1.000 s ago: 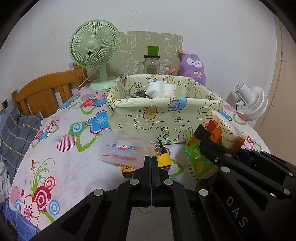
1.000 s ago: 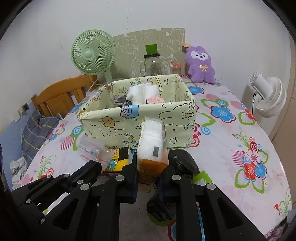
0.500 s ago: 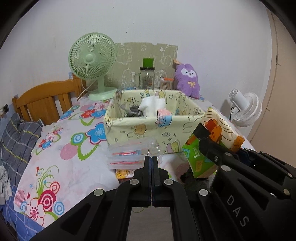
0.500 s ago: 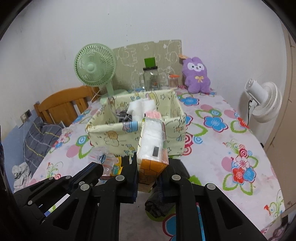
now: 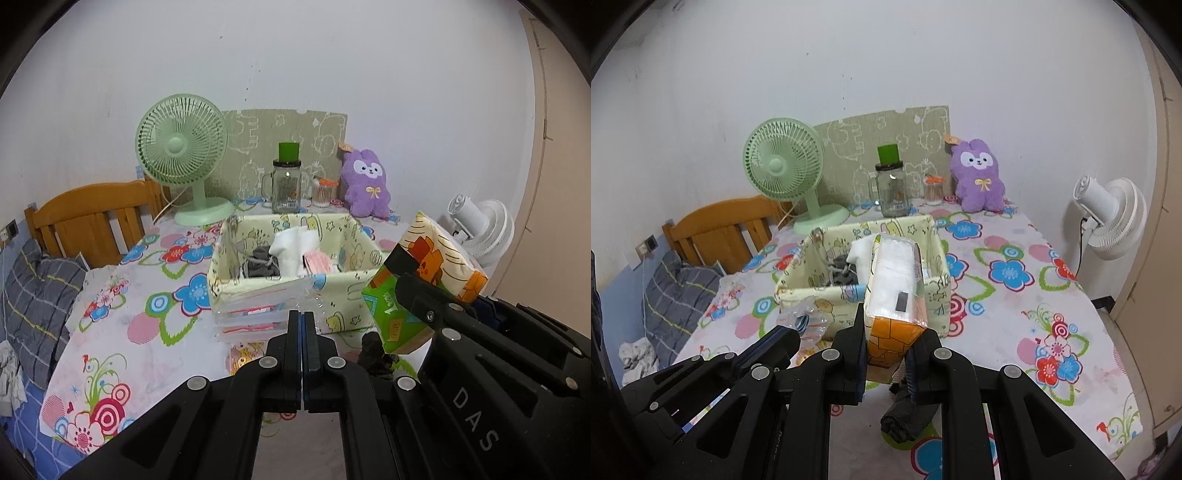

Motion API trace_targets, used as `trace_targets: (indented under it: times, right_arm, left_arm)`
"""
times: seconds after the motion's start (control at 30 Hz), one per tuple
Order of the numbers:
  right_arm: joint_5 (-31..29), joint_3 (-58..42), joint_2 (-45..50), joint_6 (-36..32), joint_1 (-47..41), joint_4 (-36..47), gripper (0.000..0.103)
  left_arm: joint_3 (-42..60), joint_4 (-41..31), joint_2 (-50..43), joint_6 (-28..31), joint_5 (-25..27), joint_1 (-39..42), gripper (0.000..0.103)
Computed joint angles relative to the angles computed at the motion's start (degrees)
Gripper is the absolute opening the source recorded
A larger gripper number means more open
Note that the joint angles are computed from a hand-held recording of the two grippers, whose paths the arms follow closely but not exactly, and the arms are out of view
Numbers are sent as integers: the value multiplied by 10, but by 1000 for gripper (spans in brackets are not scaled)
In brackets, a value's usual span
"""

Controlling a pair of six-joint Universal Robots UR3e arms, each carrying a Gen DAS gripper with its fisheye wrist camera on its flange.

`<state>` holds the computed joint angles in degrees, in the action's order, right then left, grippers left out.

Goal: Organize soft objects
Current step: 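Carry the pen case with the left tool and tissue pack with the right over the basket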

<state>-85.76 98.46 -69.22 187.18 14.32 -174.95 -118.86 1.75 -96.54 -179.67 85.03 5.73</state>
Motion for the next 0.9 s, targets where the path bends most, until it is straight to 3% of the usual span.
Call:
trace_targets:
  times: [0.9]
  right_arm:
    - [4, -99, -9, 4, -7, 66, 20]
  left_arm:
    - [93, -52, 9, 11, -4, 1, 0]
